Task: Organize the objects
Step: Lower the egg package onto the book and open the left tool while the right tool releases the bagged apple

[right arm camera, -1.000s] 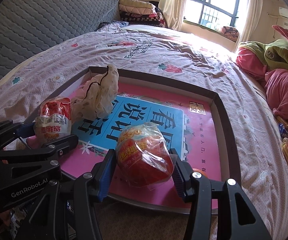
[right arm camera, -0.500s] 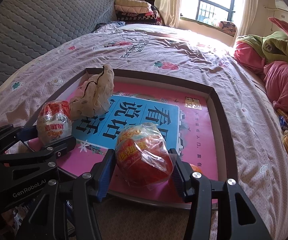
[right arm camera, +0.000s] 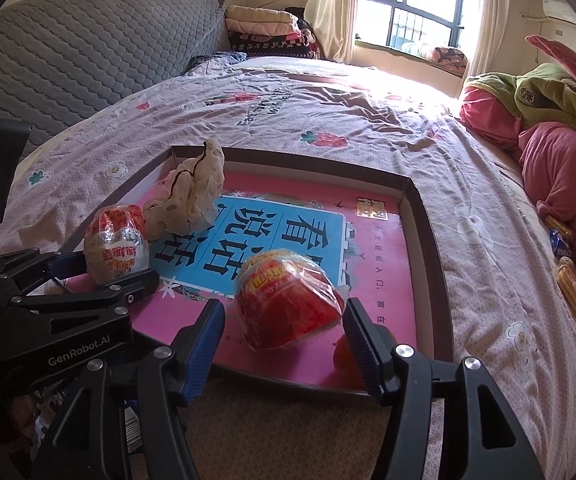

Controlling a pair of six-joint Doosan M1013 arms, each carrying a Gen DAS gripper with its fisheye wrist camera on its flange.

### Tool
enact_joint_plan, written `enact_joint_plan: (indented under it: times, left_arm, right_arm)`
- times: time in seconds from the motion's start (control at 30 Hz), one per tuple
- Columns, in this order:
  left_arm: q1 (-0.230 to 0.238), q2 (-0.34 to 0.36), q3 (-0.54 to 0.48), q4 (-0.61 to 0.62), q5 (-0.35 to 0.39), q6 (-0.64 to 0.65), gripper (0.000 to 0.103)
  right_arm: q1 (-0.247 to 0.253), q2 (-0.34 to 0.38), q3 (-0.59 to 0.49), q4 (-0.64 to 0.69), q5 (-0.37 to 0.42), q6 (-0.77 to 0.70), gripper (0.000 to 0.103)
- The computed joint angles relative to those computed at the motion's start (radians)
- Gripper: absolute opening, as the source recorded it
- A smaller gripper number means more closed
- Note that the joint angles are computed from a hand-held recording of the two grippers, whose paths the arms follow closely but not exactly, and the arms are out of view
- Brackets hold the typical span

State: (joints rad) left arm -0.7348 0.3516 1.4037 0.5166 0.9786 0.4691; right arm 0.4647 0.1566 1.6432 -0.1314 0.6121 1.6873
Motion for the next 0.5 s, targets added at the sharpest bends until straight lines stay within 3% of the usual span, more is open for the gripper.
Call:
enact_joint_plan:
  times: [0.5]
  left_arm:
    - [0.004,0.001,-0.013,-0.037,0.001,0.002,0.066]
  right_arm:
    - [-0.014,-0.043,0.037,0.001,-0.009,0.039,0.061]
